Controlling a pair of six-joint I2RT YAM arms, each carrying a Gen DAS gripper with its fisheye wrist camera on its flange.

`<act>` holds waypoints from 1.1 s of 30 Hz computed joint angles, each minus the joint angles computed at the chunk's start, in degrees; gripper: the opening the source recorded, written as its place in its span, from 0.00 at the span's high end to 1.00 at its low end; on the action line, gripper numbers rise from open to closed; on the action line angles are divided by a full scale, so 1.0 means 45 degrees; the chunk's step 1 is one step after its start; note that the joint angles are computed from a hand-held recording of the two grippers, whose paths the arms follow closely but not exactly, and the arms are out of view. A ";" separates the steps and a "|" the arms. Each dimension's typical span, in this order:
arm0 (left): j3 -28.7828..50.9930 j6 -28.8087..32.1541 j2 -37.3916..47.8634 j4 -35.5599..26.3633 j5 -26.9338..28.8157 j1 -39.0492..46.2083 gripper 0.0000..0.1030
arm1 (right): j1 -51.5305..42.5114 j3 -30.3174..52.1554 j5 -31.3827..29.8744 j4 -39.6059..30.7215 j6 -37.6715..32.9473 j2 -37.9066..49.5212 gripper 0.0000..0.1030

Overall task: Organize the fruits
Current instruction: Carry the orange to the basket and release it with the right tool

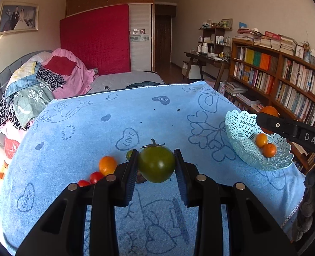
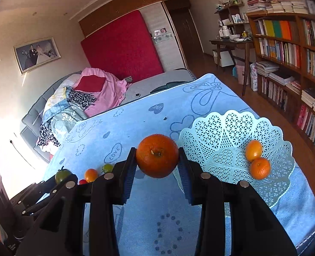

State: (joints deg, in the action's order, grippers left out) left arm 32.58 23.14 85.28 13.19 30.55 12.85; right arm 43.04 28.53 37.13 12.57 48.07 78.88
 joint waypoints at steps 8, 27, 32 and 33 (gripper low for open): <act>0.0271 -0.0355 -0.0099 -0.0194 -0.0369 -0.1760 0.67 | -0.1294 -0.1002 -0.0280 -0.0489 0.0641 -0.1336 0.62; 0.0556 -0.1141 0.0358 0.0035 -0.1682 -0.4645 0.67 | -0.4501 -0.2111 -0.3290 0.0767 0.1635 -0.0560 0.62; 0.0653 -0.1290 0.0521 0.0123 -0.2018 -0.5252 0.67 | -0.4886 -0.2344 -0.3402 0.0887 0.1783 -0.0578 0.62; 0.0668 -0.1320 0.0556 0.0152 -0.2086 -0.5377 0.67 | -0.4943 -0.2378 -0.3430 0.0898 0.1788 -0.0594 0.62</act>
